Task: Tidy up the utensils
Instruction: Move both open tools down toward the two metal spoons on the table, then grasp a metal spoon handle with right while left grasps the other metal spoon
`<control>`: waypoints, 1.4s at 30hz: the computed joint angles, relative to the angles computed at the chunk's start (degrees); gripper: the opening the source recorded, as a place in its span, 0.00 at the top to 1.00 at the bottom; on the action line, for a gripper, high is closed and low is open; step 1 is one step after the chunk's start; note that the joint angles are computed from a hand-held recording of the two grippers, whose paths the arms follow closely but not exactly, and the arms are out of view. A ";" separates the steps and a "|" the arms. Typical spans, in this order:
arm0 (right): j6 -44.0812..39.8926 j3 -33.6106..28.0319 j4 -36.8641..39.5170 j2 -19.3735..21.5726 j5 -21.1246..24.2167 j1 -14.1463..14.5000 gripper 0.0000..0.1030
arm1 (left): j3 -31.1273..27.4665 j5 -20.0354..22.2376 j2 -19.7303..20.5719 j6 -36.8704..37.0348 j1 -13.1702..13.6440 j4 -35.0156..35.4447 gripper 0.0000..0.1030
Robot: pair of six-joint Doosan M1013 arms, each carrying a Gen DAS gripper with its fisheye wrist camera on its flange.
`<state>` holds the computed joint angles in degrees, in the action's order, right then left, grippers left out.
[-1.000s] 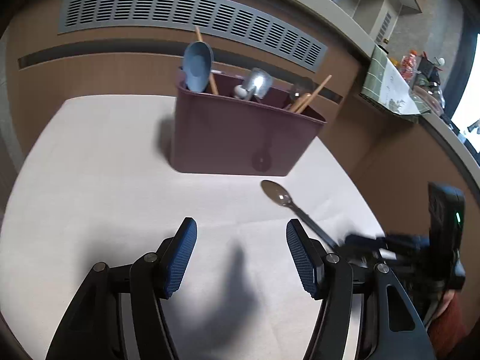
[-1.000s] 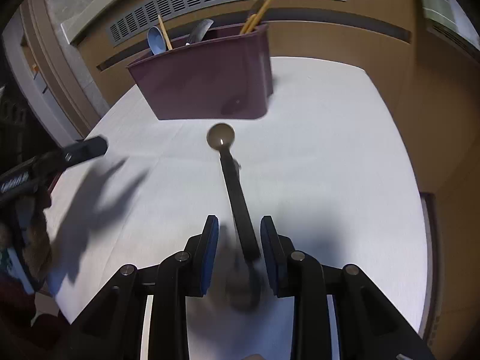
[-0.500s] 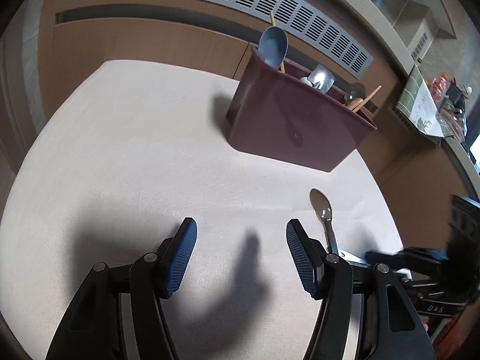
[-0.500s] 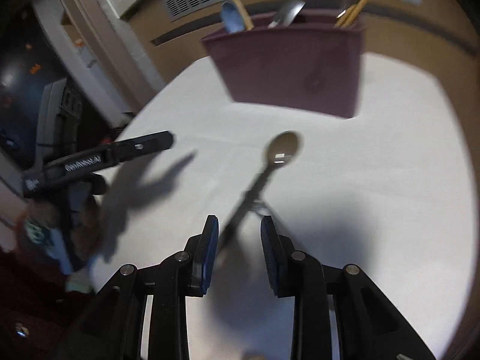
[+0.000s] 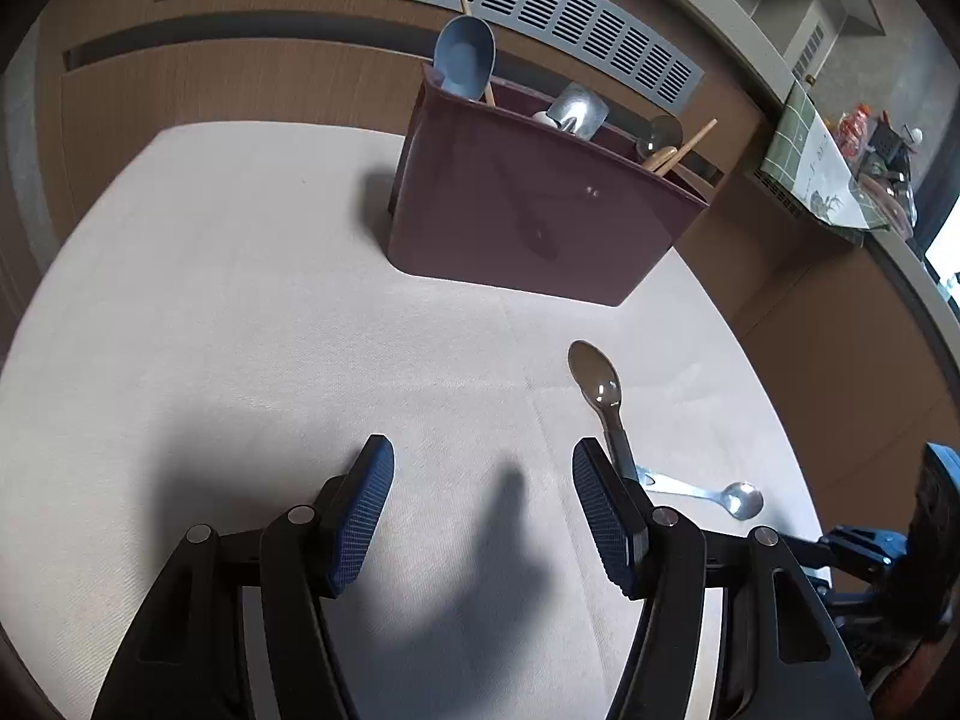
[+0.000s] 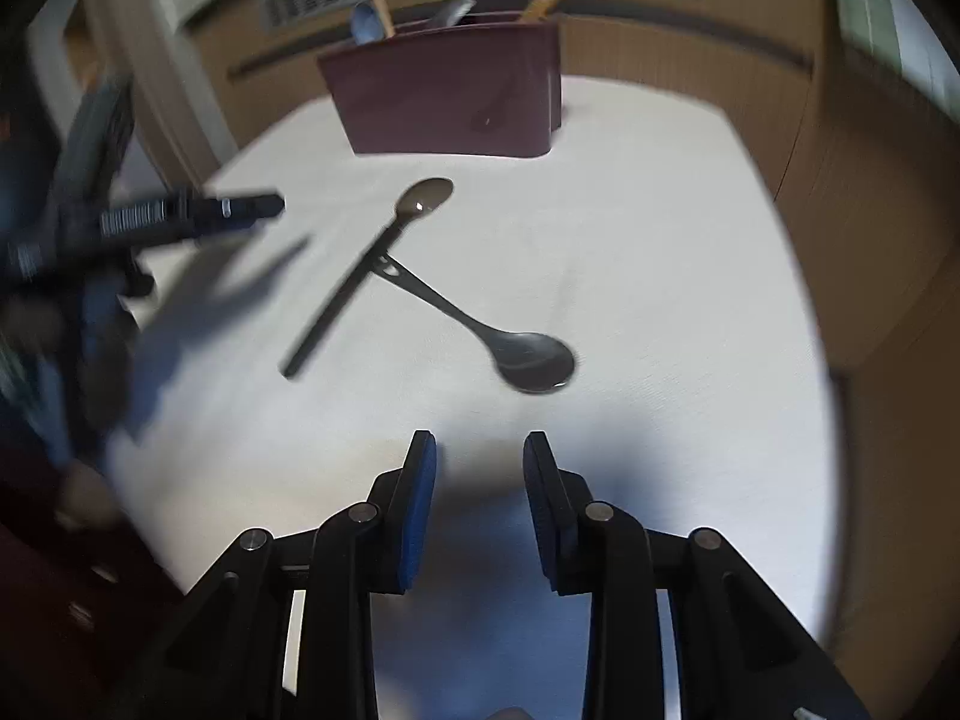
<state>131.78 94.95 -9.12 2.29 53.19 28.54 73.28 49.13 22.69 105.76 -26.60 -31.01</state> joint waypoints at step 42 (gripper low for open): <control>9.58 -1.43 -17.59 2.76 7.87 0.00 0.47 | -6.43 1.68 4.31 4.24 -8.44 17.75 0.39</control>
